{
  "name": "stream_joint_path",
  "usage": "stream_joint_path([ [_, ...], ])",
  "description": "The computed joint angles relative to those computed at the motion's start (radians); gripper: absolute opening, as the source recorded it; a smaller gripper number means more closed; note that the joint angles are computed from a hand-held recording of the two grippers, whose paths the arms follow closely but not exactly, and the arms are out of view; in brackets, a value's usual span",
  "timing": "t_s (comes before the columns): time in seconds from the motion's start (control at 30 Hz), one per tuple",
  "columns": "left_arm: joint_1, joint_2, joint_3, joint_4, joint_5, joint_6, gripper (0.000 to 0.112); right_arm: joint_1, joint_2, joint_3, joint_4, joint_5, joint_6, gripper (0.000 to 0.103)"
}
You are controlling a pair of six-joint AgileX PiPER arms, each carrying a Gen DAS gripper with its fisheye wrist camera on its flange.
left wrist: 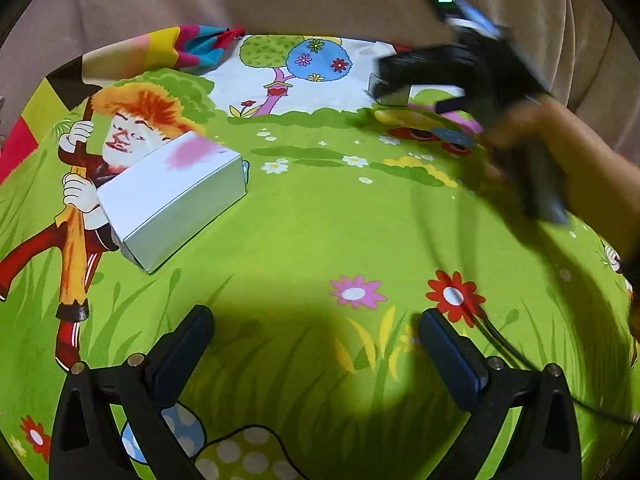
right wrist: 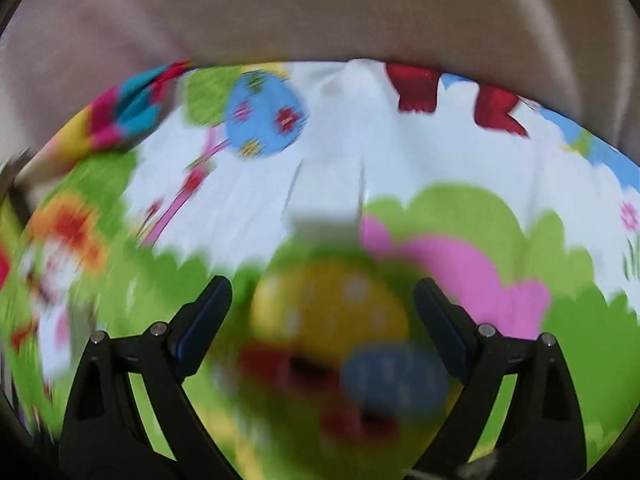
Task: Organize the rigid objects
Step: 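Move the right gripper back to the mat and grasp a white cube box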
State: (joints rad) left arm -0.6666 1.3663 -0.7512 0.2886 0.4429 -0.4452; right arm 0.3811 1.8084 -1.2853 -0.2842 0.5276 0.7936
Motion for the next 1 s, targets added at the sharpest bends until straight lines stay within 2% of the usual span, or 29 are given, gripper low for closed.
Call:
stream_joint_path([
  [0.07, 0.001, -0.001, 0.0, -0.003, 0.0, 0.003, 0.103, -0.012, 0.071, -0.088, -0.003, 0.026, 0.017, 0.097],
  [0.23, 0.003, 0.0, -0.001, -0.006, 0.002, 0.009, 0.103, 0.046, 0.191, -0.254, -0.159, 0.179, 0.048, 0.098],
  [0.3, 0.004, 0.002, -0.002, -0.006, 0.0, 0.009, 0.103, 0.056, 0.172, -0.232, -0.174, 0.164, 0.033, 0.079],
  [0.33, 0.006, 0.005, -0.005, -0.009, 0.0, 0.013, 0.103, 0.061, 0.155, -0.21, -0.184, 0.151, 0.029, 0.053],
  [0.37, 0.009, 0.007, -0.006, -0.013, -0.002, 0.019, 0.103, 0.065, 0.134, -0.186, -0.183, 0.14, 0.019, 0.044],
  [0.43, 0.011, 0.008, -0.008, -0.016, -0.002, 0.024, 0.103, 0.078, 0.078, -0.112, -0.165, 0.116, -0.009, 0.044],
  [0.53, 0.008, 0.008, -0.008, -0.011, 0.0, 0.017, 0.103, 0.128, -0.057, 0.078, -0.22, 0.072, 0.047, 0.044],
  [0.67, 0.005, 0.006, -0.007, -0.009, 0.002, 0.013, 0.103, 0.215, -0.321, 0.392, -0.282, 0.049, 0.192, 0.044],
  [0.77, 0.004, 0.006, -0.008, -0.008, 0.004, 0.011, 0.103, 0.379, -0.518, 0.586, -0.389, 0.139, 0.418, 0.044],
  [0.87, 0.01, 0.005, -0.012, -0.035, 0.013, 0.05, 0.103, 0.594, -0.652, 0.689, -0.444, 0.288, 0.657, 0.044],
  [0.9, 0.023, 0.008, -0.03, -0.093, 0.044, 0.13, 0.103, 0.678, -0.669, 0.703, -0.461, 0.354, 0.728, 0.044],
  [0.93, 0.034, 0.016, -0.067, -0.121, 0.112, 0.18, 0.103, 0.738, -0.665, 0.707, -0.483, 0.402, 0.783, 0.044],
  [0.97, 0.041, 0.002, -0.083, -0.112, 0.14, 0.191, 0.103, 0.769, -0.672, 0.707, -0.482, 0.43, 0.809, 0.044],
  [1.0, 0.056, -0.042, -0.081, -0.086, 0.127, 0.202, 0.103, 0.777, -0.679, 0.71, -0.48, 0.43, 0.824, 0.044],
])
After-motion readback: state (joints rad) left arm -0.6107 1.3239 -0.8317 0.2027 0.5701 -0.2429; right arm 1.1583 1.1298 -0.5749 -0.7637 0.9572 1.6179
